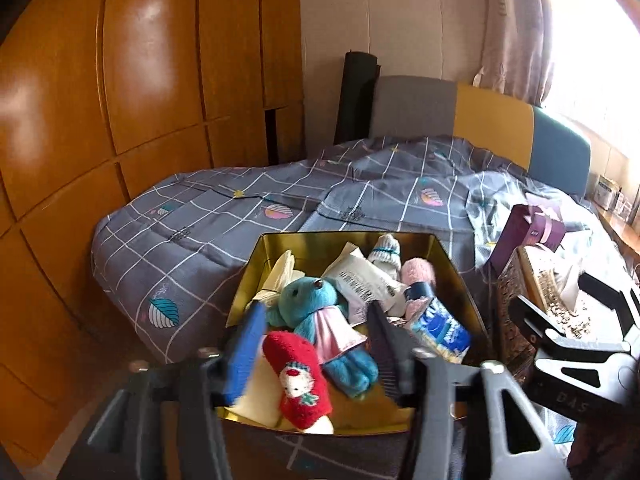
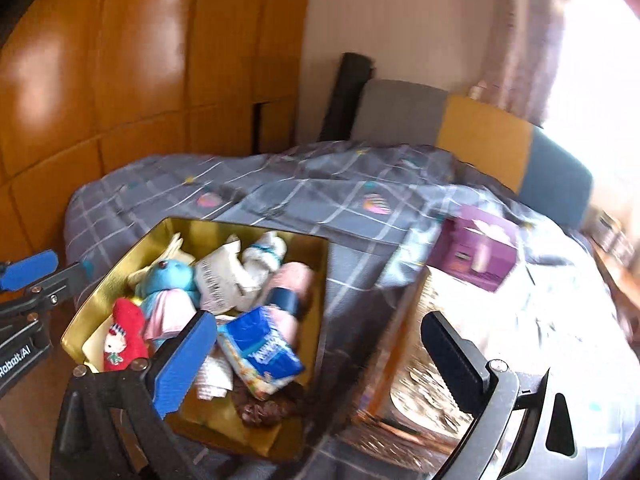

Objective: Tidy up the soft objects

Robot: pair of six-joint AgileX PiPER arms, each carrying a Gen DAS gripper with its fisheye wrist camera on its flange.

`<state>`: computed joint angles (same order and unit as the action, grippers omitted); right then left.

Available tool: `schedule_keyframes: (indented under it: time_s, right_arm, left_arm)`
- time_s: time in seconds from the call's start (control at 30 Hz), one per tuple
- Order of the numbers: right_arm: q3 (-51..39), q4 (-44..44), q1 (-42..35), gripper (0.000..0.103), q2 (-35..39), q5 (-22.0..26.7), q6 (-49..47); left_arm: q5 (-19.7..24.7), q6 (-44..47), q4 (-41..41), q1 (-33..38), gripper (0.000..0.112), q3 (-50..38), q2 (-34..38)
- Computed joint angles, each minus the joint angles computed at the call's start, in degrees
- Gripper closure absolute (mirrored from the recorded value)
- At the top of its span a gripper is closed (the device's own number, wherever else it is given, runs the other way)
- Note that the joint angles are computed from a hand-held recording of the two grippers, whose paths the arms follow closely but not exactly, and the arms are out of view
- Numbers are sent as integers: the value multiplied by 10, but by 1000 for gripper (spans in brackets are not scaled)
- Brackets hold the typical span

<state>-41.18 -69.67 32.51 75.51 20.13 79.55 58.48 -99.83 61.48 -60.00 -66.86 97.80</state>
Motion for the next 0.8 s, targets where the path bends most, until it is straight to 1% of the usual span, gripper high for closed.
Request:
schedule_keyframes:
  time_s: [0.03,0.07,0.17,0.23,0.3,0.43,0.5,0.8]
  right_arm:
    - [7,0,-3,0,-10,4,7]
    - [13,-3,-4,0,-17,9,15]
    - [30,-20,-8,0,-39,15,39]
    - [38,-16,-19,0,-47,5,38]
    - [41,-27,-25,0,-49,-1,51]
    - [47,-19,-35,0,-55,-13,45]
    - [51,-25,-32,0,-56,-10,55]
    - [65,-39,-47,0,-65,-26,72]
  left_arm:
    - [8,-6,7,-7,45,-3,3]
    - [14,-10,14,-13,44,-6,6]
    - [20,-7,18,-24,44,-19,13]
    - [30,7,8,-26,44,-36,24]
    - [36,21,2,-29,44,-50,34]
    - [35,31,-6,-33,44,-61,42]
    - [37,35,-7,-35,44,-66,46]
    - [63,40,-15,-39,44,-83,63]
